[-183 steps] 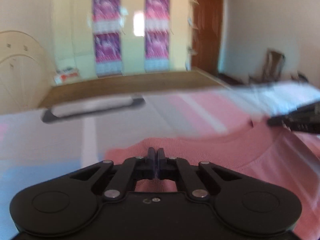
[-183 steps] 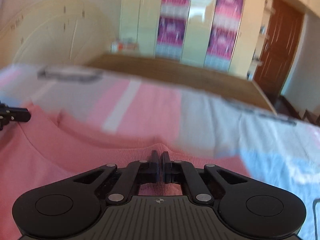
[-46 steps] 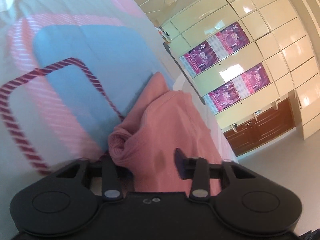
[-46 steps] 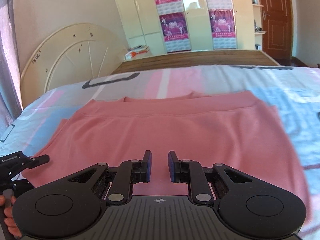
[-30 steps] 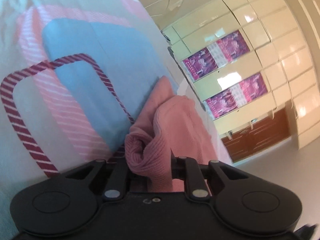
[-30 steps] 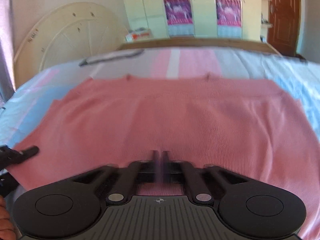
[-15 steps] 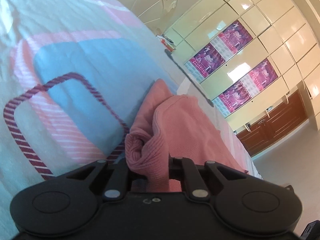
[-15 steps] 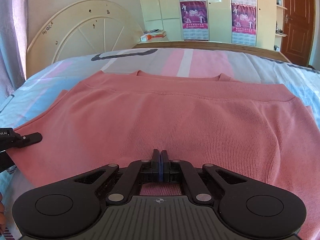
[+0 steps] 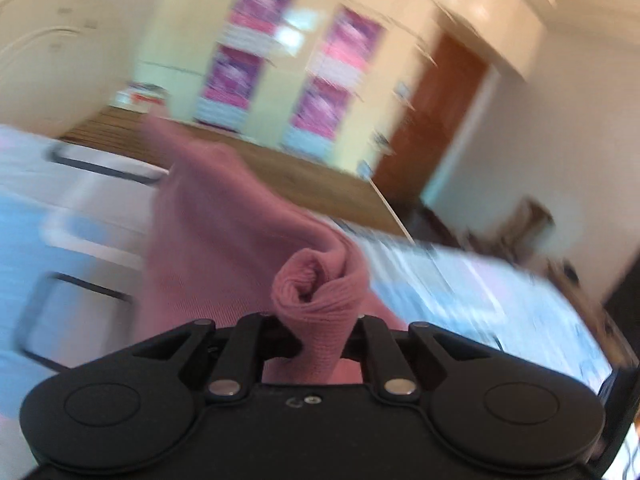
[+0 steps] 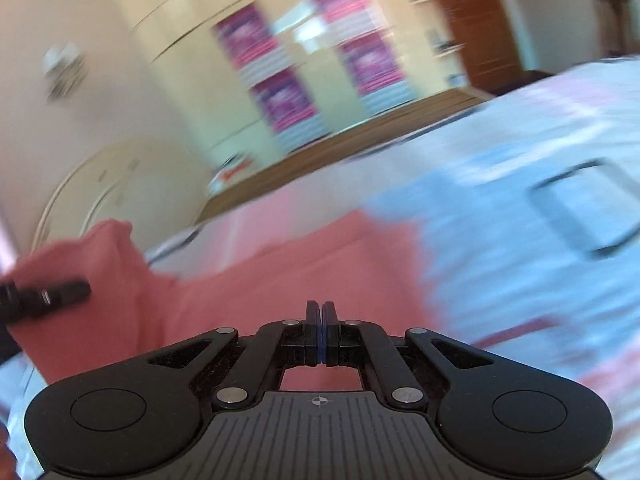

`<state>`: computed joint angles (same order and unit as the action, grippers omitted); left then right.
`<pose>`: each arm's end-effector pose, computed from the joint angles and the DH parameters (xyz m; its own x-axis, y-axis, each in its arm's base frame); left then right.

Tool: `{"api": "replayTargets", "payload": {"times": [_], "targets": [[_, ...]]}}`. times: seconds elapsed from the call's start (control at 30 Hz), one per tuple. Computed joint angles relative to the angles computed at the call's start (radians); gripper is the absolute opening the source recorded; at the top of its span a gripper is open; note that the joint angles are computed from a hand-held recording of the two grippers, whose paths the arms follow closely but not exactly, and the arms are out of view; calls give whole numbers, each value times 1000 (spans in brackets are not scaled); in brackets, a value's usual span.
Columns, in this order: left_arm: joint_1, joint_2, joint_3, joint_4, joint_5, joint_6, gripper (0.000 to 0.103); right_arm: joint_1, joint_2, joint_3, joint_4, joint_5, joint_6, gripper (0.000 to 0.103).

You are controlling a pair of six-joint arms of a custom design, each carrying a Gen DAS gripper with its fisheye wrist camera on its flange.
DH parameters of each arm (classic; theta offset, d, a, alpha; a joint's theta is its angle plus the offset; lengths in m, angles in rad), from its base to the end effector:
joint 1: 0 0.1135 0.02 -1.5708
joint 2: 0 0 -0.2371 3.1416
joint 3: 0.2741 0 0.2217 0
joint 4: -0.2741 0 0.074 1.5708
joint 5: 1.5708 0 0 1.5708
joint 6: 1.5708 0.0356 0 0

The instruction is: Fold small clothes

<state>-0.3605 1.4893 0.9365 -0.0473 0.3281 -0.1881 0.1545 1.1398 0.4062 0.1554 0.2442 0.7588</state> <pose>0.2792 -0.1175 0.2280 -0.6281 0.0476 -0.7767 0.4737 0.8153 -0.3331 0.2094 0.0239 0.1713 -0.3569 0.6201 -0.6986 0.4084 0.7762 0.4803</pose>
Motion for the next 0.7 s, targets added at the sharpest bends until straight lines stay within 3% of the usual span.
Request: {"api": "replayTargets", "payload": {"times": [0.1,0.13,0.2,0.23,0.27,0.3,0.37,0.4,0.43,0.47,0.7], "targets": [[-225,132,42,-3,-110,-26,16,-241,-241,-79,-143,-180,-57,0],[-284,203,91,-56,-121,-15,33,-338,-286,-96,-170,-289,-74,0],[-358,254,146,-173,-162,-9,33,-507,-309,-97,-220,-489,-112,3],[-357,208,98,-134,-166,2,38,-550,-316,-86,-254,-524,-134,23],[-338,134,30,-89,-146,13,48,-586,-333,-77,-280,-548,-161,62],[-307,75,-10,-77,-133,19,52,-598,-379,-93,-282,-550,-174,75],[-206,-11,-55,-69,-133,28,52,-597,-432,-128,-239,-579,-172,74],[-155,-27,-57,-75,-144,40,52,-596,-409,-125,-218,-613,-165,67],[-111,-29,-59,-75,-153,52,52,-584,-371,-121,-185,-643,-157,47],[-63,-13,-40,-94,-159,63,51,-561,-323,-102,-169,-658,-151,42],[145,78,-38,-106,-50,119,51,-364,10,5,-66,-590,-162,42]]}}
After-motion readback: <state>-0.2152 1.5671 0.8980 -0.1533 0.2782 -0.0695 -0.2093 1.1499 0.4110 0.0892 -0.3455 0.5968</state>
